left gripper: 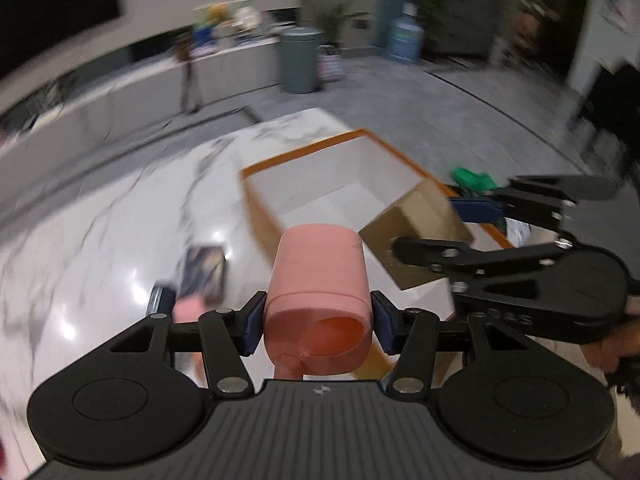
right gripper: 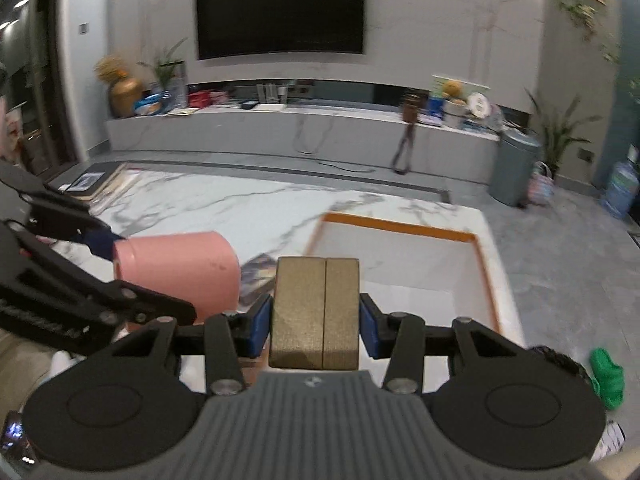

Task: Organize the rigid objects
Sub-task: 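Carry both items over the orange box and release them inside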

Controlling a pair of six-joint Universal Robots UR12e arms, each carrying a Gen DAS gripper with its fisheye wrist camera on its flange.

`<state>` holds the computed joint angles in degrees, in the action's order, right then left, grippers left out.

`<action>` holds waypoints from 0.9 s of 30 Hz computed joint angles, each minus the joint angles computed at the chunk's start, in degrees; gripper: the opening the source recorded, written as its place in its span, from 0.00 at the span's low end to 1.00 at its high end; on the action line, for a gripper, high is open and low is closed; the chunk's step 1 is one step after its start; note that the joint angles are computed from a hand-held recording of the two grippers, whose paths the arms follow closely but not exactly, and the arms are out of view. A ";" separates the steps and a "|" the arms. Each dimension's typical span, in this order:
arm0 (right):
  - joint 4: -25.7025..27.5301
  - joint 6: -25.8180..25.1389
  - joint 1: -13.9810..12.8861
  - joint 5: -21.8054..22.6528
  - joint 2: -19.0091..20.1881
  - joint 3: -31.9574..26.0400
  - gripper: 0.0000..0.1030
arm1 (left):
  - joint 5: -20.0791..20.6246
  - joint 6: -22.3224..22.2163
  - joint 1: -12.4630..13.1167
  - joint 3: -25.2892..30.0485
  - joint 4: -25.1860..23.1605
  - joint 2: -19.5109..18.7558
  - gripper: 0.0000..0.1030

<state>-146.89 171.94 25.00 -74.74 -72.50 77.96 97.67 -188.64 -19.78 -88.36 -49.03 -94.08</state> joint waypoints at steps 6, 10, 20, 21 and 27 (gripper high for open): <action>1.94 2.58 -1.45 -2.39 0.71 -0.45 0.44 | -0.92 8.56 -1.65 5.43 -3.03 -5.36 0.60; 4.32 3.22 -1.93 -3.23 1.54 -0.92 0.44 | -1.09 11.50 -1.93 7.47 -5.44 -7.93 0.60; 12.79 3.66 -2.11 -2.18 4.51 -3.44 0.44 | -1.48 18.99 -1.14 8.58 -11.11 -10.50 0.60; 13.89 3.77 -2.11 -1.99 4.85 -3.82 0.44 | -1.51 19.55 -1.10 8.75 -11.70 -10.75 0.60; 20.06 3.37 -2.63 0.80 5.99 -5.63 0.44 | -3.22 22.77 -0.31 10.47 -16.94 -12.11 0.60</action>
<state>-126.83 175.32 22.37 -73.95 -66.51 72.33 94.45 -165.86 -20.09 -77.90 -65.97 -106.19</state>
